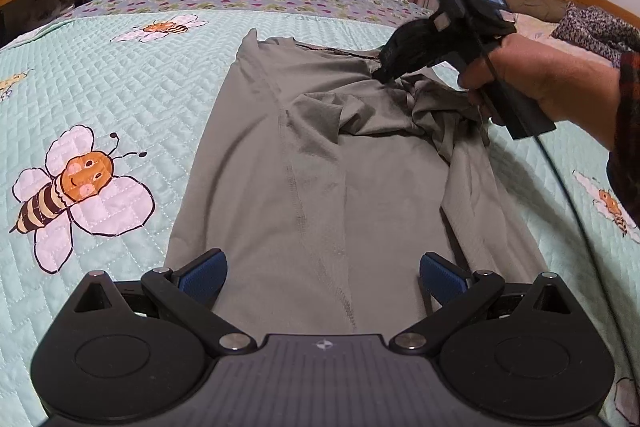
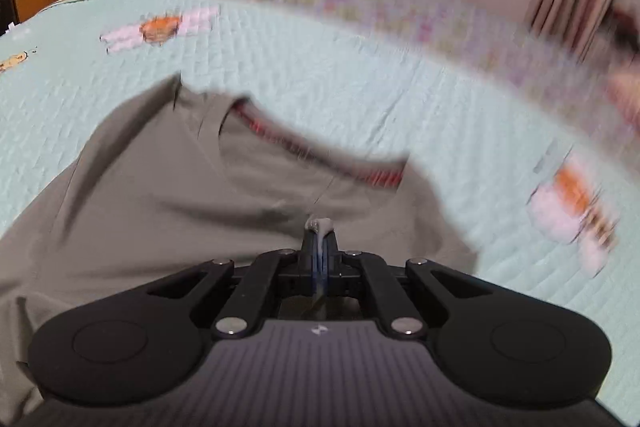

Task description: Fold clothes

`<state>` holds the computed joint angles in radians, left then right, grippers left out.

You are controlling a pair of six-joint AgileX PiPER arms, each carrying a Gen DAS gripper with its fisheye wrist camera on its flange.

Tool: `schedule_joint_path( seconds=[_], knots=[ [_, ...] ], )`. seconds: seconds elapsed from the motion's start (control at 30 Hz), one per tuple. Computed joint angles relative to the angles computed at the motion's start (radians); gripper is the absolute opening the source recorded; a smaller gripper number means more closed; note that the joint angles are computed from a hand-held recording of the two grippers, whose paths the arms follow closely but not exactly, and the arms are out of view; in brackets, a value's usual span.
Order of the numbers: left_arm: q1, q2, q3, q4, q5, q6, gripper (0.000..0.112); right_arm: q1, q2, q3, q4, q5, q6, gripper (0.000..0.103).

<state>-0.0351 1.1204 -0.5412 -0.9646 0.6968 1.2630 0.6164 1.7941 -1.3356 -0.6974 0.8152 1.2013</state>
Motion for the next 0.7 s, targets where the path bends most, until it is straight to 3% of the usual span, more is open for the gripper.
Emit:
schedule_joint_path(
  seconds=[0.13,0.23,0.3,0.37,0.43,0.57,0.7],
  knots=[
    [0.01,0.007,-0.005,-0.002,0.012,0.003,0.102,-0.05,-0.091,0.078,0.082,-0.063,0.142,0.028],
    [0.024,0.017,-0.012,-0.01,0.028,0.01,0.102,-0.023,-0.136,0.106,-0.001,-0.036,0.292,0.04],
    [0.022,0.017,-0.012,-0.01,0.026,0.011,0.102,0.006,-0.146,0.106,-0.081,-0.015,0.38,0.041],
    [0.018,0.017,-0.011,-0.01,0.021,0.012,0.102,0.001,-0.153,0.119,-0.112,-0.103,0.393,0.041],
    [0.019,0.02,-0.011,-0.013,0.023,0.014,0.102,-0.017,-0.124,0.082,-0.025,-0.157,0.335,0.041],
    [0.028,0.026,-0.015,-0.018,0.034,0.018,0.102,0.016,0.003,-0.054,-0.07,0.037,0.211,0.041],
    [0.035,0.031,-0.019,-0.021,0.042,0.023,0.102,-0.018,0.03,-0.043,-0.02,0.022,0.161,0.041]
  ],
)
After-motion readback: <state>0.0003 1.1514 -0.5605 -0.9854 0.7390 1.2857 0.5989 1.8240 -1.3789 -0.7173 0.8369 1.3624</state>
